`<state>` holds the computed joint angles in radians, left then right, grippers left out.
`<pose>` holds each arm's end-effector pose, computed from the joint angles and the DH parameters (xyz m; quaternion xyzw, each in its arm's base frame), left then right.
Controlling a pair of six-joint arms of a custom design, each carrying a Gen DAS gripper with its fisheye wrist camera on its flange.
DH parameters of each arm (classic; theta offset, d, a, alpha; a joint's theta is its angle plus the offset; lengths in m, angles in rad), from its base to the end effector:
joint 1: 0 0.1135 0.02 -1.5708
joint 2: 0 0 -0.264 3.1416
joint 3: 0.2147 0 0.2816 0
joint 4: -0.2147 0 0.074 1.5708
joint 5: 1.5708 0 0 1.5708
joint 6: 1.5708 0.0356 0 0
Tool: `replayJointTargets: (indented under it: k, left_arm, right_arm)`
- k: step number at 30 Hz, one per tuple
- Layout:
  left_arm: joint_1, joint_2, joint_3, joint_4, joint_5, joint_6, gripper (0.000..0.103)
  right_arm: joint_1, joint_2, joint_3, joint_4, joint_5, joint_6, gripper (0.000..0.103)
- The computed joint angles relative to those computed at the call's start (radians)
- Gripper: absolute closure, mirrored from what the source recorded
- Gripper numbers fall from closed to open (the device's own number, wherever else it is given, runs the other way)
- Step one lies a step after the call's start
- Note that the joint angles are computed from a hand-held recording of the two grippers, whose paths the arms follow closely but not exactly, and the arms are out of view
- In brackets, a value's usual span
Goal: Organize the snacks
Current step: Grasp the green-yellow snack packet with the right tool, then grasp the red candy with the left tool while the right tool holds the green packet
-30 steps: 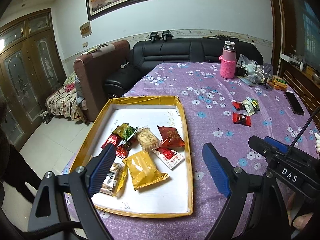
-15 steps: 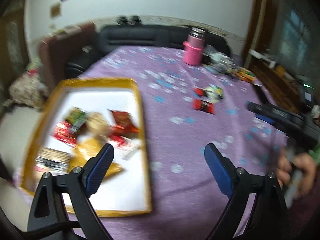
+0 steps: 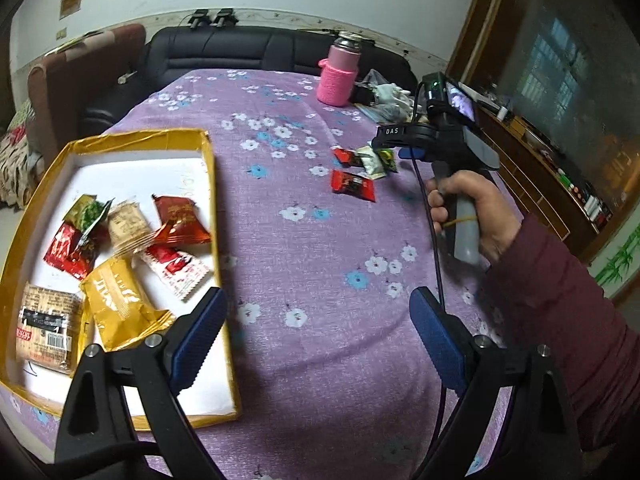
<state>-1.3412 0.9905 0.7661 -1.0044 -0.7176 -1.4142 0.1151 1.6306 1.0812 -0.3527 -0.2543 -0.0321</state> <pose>0.0662 -0.1803 0.2366 -0.0934 0.9199 -0.0900 0.3702 0.3655 0.0513 0.1994 -0.1104 0.9314 0.1332 0.3203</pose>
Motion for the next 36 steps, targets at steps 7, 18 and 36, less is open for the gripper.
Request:
replayJointTargets:
  k: [7, 18, 36]
  left_arm:
    - [0.066, -0.083, -0.062, 0.051, 0.040, 0.036, 0.011]
    - [0.138, 0.022, -0.051, 0.227, 0.163, 0.171, 0.011]
    - [0.555, 0.417, 0.207, 0.415, 0.391, 0.659, 0.046]
  right_arm:
    - [-0.042, 0.019, 0.027, -0.196, -0.144, -0.149, 0.067]
    - [-0.328, -0.283, -0.197, -0.400, -0.345, -0.439, 0.056]
    - [-0.228, -0.334, -0.340, -0.206, -0.293, -0.468, 0.064]
